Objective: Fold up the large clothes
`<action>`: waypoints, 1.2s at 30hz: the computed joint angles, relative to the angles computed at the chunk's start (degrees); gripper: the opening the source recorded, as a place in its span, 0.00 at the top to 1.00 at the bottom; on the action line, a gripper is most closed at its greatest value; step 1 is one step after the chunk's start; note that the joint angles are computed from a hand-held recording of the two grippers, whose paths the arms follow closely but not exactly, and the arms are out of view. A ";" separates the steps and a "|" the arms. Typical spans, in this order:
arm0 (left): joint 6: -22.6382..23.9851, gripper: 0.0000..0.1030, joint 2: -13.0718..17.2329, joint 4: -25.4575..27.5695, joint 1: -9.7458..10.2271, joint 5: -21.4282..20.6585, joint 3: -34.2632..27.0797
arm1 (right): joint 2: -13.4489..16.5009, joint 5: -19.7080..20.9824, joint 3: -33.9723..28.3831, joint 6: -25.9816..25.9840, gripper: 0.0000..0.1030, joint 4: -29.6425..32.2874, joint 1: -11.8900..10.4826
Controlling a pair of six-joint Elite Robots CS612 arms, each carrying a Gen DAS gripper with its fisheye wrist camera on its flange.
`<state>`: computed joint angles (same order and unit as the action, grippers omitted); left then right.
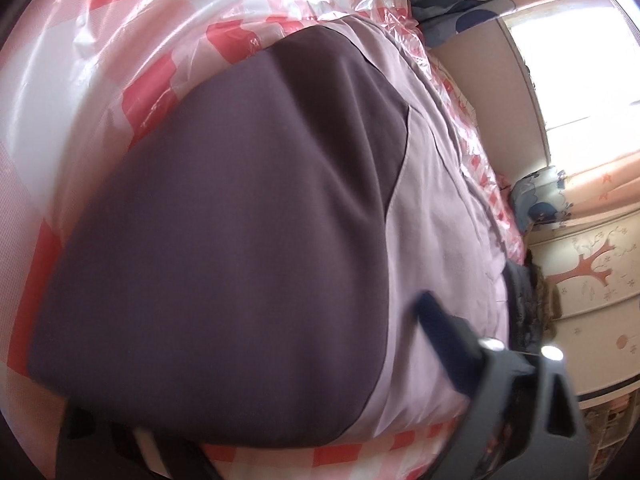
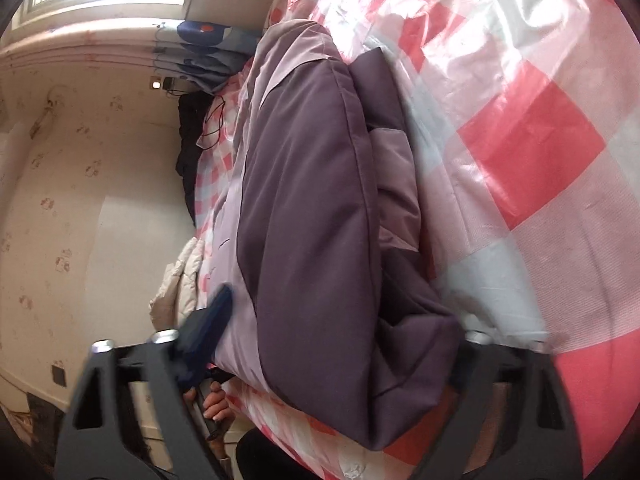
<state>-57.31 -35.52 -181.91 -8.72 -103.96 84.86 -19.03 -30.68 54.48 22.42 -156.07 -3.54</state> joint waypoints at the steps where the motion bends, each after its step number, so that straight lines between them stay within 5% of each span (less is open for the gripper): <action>1: 0.25 0.37 -0.16 0.28 0.01 0.00 -0.06 | -0.55 -0.94 0.25 -1.27 0.54 0.36 0.03; 4: 1.40 0.58 -0.82 1.64 0.32 -1.23 -0.54 | -1.69 -3.15 -0.13 -5.09 0.62 1.66 0.42; 7: 4.35 0.67 -2.10 2.82 -0.15 -1.33 -1.23 | -3.33 -4.87 0.18 -7.90 0.67 -0.26 0.88; 11: 7.66 0.69 -4.25 -0.08 -1.42 -1.33 -0.36 | -6.27 -3.30 2.94 -9.95 0.68 -4.35 0.48; 17: 7.81 0.69 -7.67 -5.20 -4.38 -1.95 6.57 | -13.51 -2.32 16.39 -14.80 0.68 -7.48 -2.34; 20: 5.38 0.56 -6.71 -3.15 -5.26 -2.72 8.01 | -15.26 -7.83 21.07 -19.27 0.58 -0.25 -3.63; 22: 2.45 0.41 -5.95 -4.91 -5.54 -1.44 9.08 | -14.69 -7.76 22.20 -16.15 0.51 -0.17 -4.78; 26: 0.98 0.27 -5.66 -10.18 -5.76 0.36 10.79 | -16.50 -14.21 27.05 -5.81 0.46 -20.23 -5.47; 29: 0.10 0.17 -4.73 -11.50 -5.67 0.27 9.90 | -18.11 -19.17 26.33 -9.27 0.32 -26.36 -3.08; 33: -3.63 0.07 -3.28 -14.04 -5.91 1.89 8.78 | -17.41 -27.33 17.50 -26.26 0.25 -13.12 3.31; 36: -6.35 0.07 -2.40 -16.44 -6.06 2.70 8.57 | -12.34 -34.00 5.85 -32.14 0.24 -3.85 7.58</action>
